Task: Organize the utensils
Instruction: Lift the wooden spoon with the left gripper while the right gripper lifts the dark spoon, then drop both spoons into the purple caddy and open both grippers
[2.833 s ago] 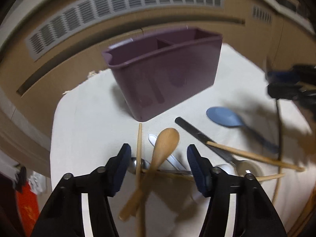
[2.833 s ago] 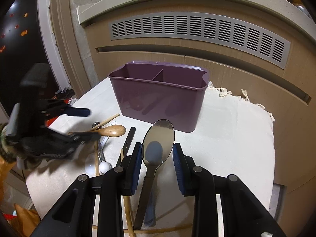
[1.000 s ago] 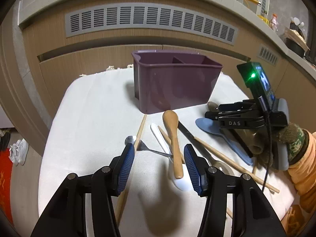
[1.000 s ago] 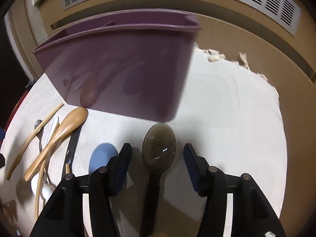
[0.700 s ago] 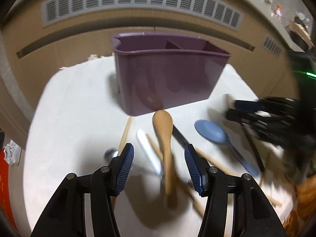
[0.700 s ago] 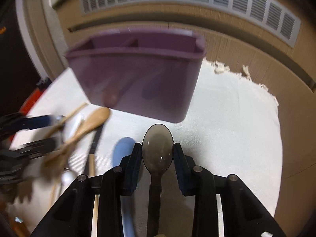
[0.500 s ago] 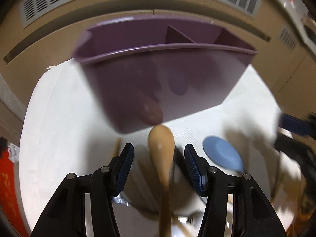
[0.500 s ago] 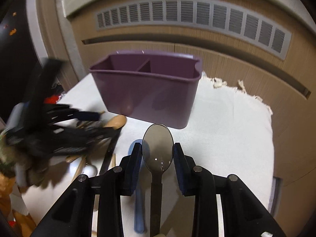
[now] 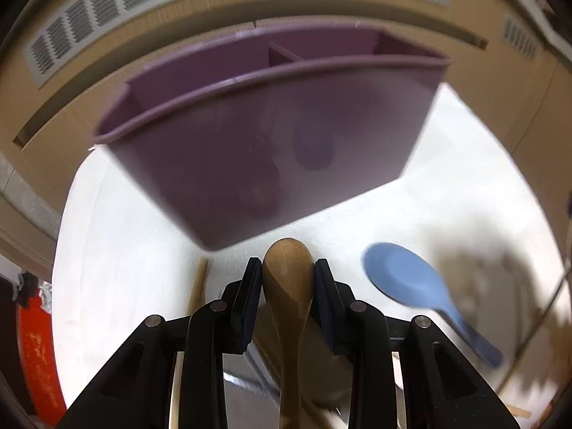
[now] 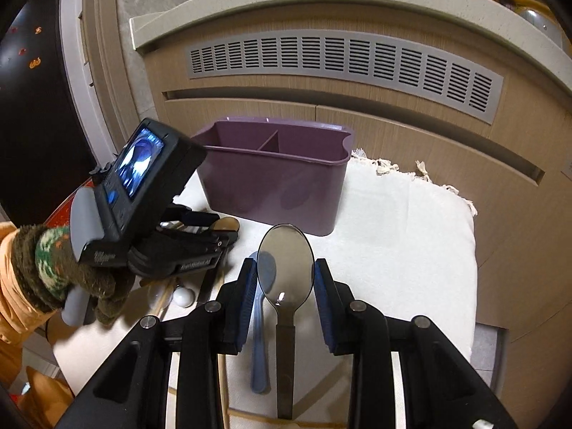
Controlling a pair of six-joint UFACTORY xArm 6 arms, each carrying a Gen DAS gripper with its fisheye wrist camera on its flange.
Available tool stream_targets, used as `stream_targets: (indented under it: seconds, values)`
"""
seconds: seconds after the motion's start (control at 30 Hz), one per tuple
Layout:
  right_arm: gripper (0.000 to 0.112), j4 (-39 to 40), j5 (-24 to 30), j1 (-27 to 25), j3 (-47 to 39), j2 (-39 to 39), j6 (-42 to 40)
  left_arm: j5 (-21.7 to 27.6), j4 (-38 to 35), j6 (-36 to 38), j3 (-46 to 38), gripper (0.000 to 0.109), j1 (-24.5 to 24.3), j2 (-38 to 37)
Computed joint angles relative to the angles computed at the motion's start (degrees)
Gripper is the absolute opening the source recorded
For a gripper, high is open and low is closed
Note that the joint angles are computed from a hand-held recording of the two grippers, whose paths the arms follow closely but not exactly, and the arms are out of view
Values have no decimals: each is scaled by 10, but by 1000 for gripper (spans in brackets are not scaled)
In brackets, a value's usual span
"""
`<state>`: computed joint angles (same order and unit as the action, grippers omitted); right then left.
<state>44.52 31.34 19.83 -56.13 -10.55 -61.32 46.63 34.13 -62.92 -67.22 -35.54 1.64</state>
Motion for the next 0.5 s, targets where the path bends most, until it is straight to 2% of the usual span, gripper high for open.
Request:
stream_targets:
  seconds: [0.1, 0.13, 0.27, 0.3, 0.4, 0.5]
  values:
    - [30, 15, 11, -6, 14, -34, -11, -23, 62, -76, 51, 31, -30, -70]
    - [30, 22, 15, -8, 16, -41, -15, -17, 104, -115, 62, 31, -49, -99]
    - [30, 80, 25, -16, 11, -89, -45, 44, 248, -210, 41, 31, -108, -154]
    - [30, 99, 16, -13, 3, -103, -59, 75, 297, -230, 28, 31, -129, -166]
    - [30, 139, -5, -3, -37, -118, -85, 111, 380, -232, 1, 31, -152, -193]
    - [30, 144, -17, 9, -105, -93, -75, 112, 439, -224, -35, 31, -142, -196]
